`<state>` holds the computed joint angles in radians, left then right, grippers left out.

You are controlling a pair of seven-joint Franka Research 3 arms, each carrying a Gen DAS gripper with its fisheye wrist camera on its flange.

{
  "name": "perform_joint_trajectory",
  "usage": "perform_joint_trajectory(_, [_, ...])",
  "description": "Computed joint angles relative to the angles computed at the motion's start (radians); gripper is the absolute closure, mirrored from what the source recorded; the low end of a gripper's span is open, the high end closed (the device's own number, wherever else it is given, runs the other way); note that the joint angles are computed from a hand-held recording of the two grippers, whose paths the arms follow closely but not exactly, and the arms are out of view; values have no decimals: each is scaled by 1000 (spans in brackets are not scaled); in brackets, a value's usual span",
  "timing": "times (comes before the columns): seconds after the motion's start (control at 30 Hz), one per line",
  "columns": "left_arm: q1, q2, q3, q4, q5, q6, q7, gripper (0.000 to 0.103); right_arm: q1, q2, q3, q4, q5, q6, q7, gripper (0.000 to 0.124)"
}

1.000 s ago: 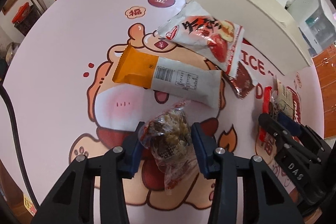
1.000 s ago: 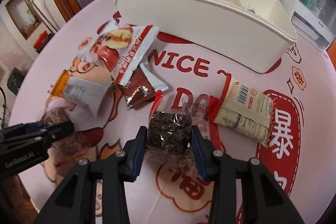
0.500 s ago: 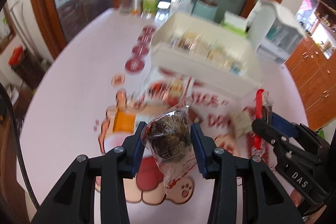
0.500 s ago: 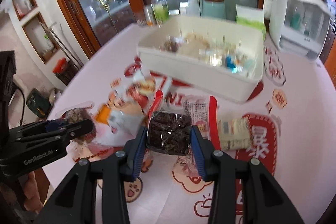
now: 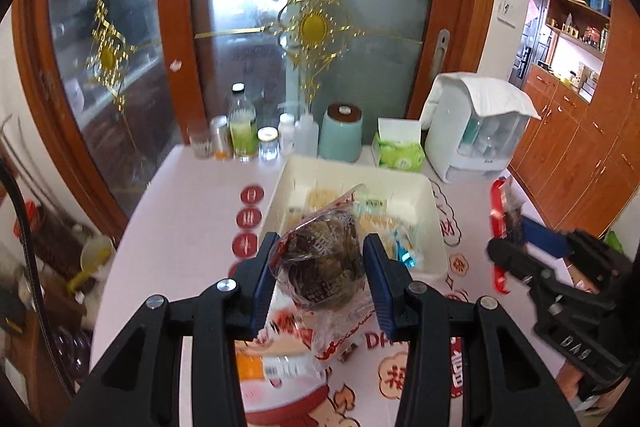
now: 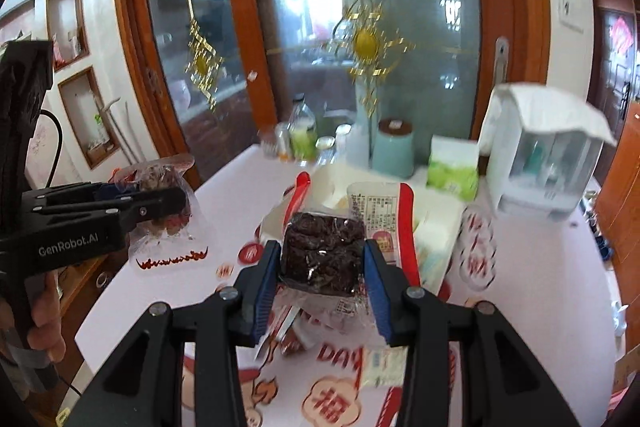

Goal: Organize snacks
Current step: 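Lift both nut bags over the tray and release them inside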

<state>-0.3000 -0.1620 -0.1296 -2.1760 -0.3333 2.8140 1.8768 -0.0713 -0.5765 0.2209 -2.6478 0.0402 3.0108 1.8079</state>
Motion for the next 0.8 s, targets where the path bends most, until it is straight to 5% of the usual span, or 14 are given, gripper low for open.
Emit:
perform_joint_trajectory(0.5, [80, 325, -104, 441, 283, -102, -143, 62, -147, 176, 9, 247, -112, -12, 69, 82])
perform_joint_trajectory(0.8, [53, 542, -117, 672, 419, -184, -224, 62, -135, 361, -47, 371, -234, -48, 178, 81])
